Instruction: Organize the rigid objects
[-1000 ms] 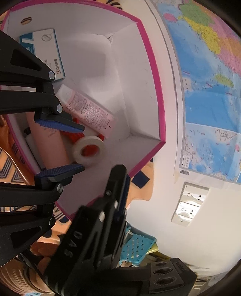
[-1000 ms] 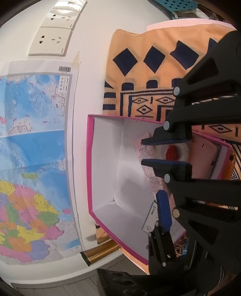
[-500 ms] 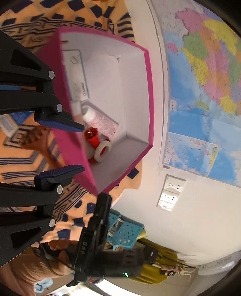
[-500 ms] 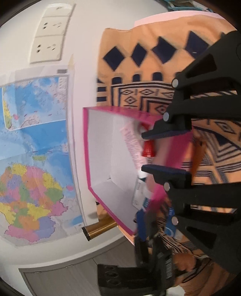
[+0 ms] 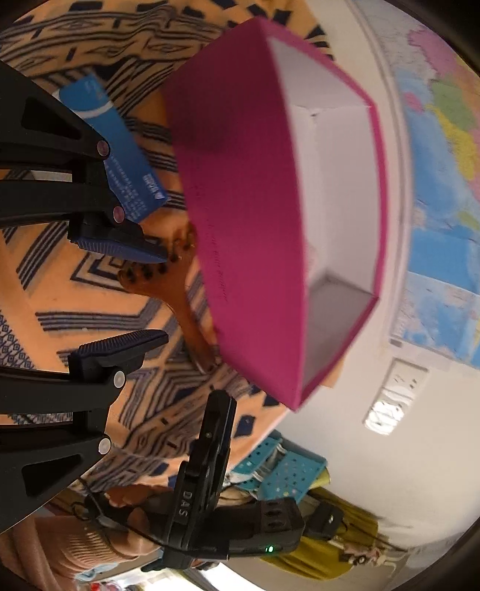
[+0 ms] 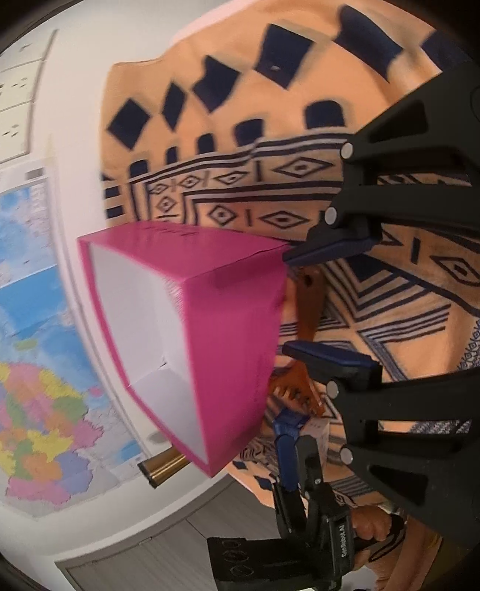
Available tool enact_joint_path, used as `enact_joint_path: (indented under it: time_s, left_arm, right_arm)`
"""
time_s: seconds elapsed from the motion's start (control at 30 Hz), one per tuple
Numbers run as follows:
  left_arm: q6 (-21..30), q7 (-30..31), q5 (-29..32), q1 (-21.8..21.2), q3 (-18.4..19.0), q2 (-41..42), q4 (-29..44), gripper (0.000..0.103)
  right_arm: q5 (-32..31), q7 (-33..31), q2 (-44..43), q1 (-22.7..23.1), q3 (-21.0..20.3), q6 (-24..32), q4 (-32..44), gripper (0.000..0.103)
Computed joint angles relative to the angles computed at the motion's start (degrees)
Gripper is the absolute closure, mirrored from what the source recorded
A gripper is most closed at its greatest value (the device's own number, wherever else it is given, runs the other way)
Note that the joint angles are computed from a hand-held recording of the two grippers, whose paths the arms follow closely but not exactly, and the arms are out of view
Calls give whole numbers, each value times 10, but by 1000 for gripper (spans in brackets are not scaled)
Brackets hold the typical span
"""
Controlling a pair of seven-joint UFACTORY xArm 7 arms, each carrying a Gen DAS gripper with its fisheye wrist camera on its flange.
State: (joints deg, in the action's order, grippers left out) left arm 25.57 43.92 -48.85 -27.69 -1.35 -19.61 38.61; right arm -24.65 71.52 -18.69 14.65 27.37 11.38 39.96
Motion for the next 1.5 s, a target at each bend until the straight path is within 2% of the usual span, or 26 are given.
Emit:
enact_joint_path:
  time_s: [0.07,0.33,0.5,0.87,1.5]
  left_arm:
    - [-11,-30,24,11,-13,9,-2,65]
    - [-24,-92,94,25,-18,1,-19,65]
    - [-1,-83,83,11,3,9,-5,65]
    - [28,-137,116,30,-32,60,40,62]
    - [8,-147,121,27,-44,71,42,64]
  right_arm:
    - [7,3,4,4,-3,0,-4,59]
    - [7,21,17,7,-4,-6,-11,59]
    - [2,33,25,7,-6,-6,-11,59]
    - [-11,37,56,17,-18,-19,8,58]
    - [-36,58,84,40,-46,-9,30,56]
